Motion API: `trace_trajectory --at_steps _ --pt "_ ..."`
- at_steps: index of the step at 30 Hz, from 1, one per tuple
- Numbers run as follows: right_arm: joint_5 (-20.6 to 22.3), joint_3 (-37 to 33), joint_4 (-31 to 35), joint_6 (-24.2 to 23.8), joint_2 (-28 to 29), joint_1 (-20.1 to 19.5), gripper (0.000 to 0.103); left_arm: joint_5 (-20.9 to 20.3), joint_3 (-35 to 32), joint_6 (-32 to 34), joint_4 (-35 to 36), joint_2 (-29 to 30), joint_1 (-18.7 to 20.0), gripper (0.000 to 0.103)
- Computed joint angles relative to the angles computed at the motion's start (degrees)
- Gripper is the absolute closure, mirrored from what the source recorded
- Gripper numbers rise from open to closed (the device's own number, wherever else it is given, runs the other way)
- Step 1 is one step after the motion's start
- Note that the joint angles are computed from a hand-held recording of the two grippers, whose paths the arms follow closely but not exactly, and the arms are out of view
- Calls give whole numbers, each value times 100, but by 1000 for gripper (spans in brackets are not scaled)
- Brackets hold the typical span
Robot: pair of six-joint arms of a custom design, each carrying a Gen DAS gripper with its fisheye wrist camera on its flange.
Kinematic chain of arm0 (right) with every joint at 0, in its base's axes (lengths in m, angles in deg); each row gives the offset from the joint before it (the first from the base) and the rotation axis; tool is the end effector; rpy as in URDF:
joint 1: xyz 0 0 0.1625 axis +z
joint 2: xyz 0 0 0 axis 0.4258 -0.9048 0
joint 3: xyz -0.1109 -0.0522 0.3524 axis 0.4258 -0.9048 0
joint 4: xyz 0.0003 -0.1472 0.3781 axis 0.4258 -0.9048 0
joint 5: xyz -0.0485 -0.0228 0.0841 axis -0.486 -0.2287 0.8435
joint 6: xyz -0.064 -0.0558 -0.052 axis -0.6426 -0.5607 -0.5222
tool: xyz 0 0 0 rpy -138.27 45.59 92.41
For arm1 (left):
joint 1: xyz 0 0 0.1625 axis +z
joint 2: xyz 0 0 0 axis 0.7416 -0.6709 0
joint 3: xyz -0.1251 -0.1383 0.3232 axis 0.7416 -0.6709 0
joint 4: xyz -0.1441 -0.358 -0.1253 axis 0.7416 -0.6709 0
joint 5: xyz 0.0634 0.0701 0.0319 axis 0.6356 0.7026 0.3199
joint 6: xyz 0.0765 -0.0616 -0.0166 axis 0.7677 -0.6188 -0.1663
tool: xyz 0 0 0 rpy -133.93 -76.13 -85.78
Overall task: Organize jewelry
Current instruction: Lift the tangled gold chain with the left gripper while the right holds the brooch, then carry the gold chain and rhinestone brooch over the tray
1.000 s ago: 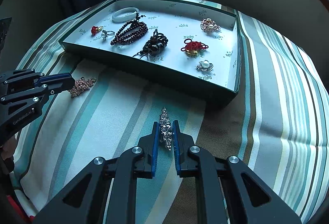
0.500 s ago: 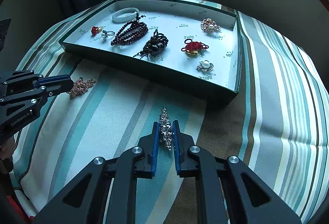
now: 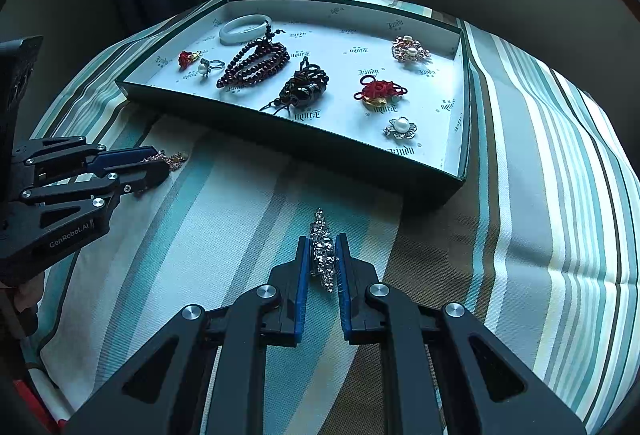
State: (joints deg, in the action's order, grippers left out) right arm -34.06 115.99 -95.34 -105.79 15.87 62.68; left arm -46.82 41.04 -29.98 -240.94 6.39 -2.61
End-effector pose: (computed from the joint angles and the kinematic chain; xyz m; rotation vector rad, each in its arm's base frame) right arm 0.0768 -0.5840 0.1178 1.1481 -2.3858 0.1879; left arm -0.1781 -0.4825 0.0433 0.1706 2.2951 -0.6923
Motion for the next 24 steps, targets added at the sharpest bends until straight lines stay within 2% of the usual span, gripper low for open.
trace_trajectory --at_steps 6,24 --pt "0 -11 12 -1 1 -2 90 36 84 -73 10 -83 -47 88" --pt "198 149 -71 25 -210 107 90 508 321 -224 124 -547 -507 88"
